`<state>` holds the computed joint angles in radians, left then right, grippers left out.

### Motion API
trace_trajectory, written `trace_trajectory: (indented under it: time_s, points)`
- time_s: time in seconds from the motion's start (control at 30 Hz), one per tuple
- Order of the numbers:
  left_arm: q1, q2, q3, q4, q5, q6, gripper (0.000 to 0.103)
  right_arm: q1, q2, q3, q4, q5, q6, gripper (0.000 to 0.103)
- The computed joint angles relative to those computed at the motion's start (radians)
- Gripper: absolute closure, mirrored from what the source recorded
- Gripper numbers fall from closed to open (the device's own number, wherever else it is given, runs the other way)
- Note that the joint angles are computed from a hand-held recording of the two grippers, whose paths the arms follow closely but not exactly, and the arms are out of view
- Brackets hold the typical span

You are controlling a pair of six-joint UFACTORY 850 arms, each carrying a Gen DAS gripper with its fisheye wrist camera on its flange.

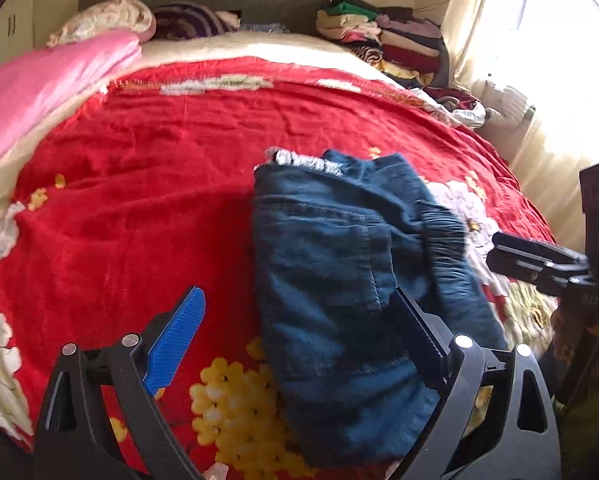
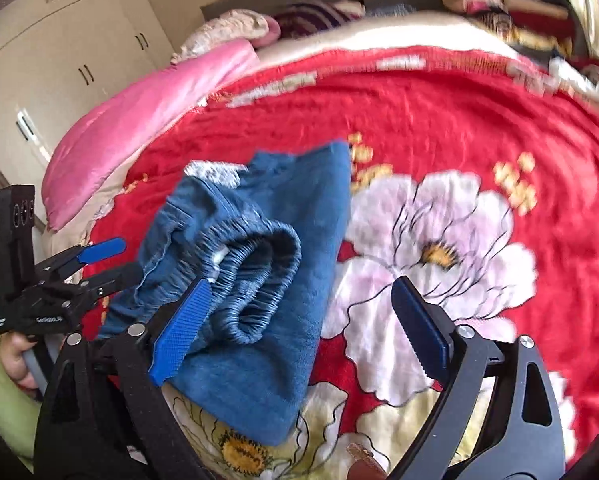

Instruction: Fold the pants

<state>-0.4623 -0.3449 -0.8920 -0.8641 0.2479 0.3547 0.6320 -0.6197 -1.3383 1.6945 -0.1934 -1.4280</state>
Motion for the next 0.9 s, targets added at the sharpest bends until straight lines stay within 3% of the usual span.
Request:
trace_trajectory:
  time_s: [0.1,0.27,0.37,0.4,0.43,0.47,0.53,0.57,0.63,0.77,0.9]
  points:
    - [0.023,-0.033,-0.021,0.145,-0.03,-0.146,0.01,-0.008,-0.05,-0.042,-0.159,-0.058,0.168,0.031]
    - [0.038,-0.07,-0.043,0.364,-0.037,-0.361,0.014,-0.012,-0.077,-0.055,-0.098,-0.092,0.111,0.032]
    - [0.039,-0.083,-0.054,0.464,-0.035,-0.457,0.027,-0.008,-0.087,-0.065,-0.076,-0.094,0.075,0.032]
    - [0.037,-0.085,-0.056,0.483,-0.033,-0.478,0.036,-0.006,-0.091,-0.068,-0.062,-0.092,0.059,0.032]
    - [0.034,-0.086,-0.056,0.49,-0.029,-0.49,0.043,-0.003,-0.096,-0.073,-0.047,-0.09,0.042,0.037]
    - [0.028,-0.087,-0.058,0.456,-0.025,-0.461,0.045,-0.001,-0.1,-0.078,-0.038,-0.098,0.022,0.054]
    - [0.018,-0.087,-0.062,0.384,-0.02,-0.386,0.055,-0.004,-0.103,-0.082,-0.023,-0.153,-0.013,0.076]
    - [0.013,-0.083,-0.061,0.341,-0.014,-0.346,0.058,0.003,-0.097,-0.077,-0.003,-0.138,-0.042,0.08]
    - [0.012,-0.07,-0.054,0.341,-0.003,-0.349,0.072,0.023,-0.073,-0.058,0.093,-0.095,-0.163,0.085]
    - [0.014,-0.021,-0.024,0.377,0.029,-0.384,0.076,0.042,-0.032,-0.04,0.261,-0.083,-0.363,0.088]
    - [0.026,0.009,-0.014,0.302,0.057,-0.303,0.076,0.071,-0.028,-0.086,0.33,-0.023,-0.502,0.088]
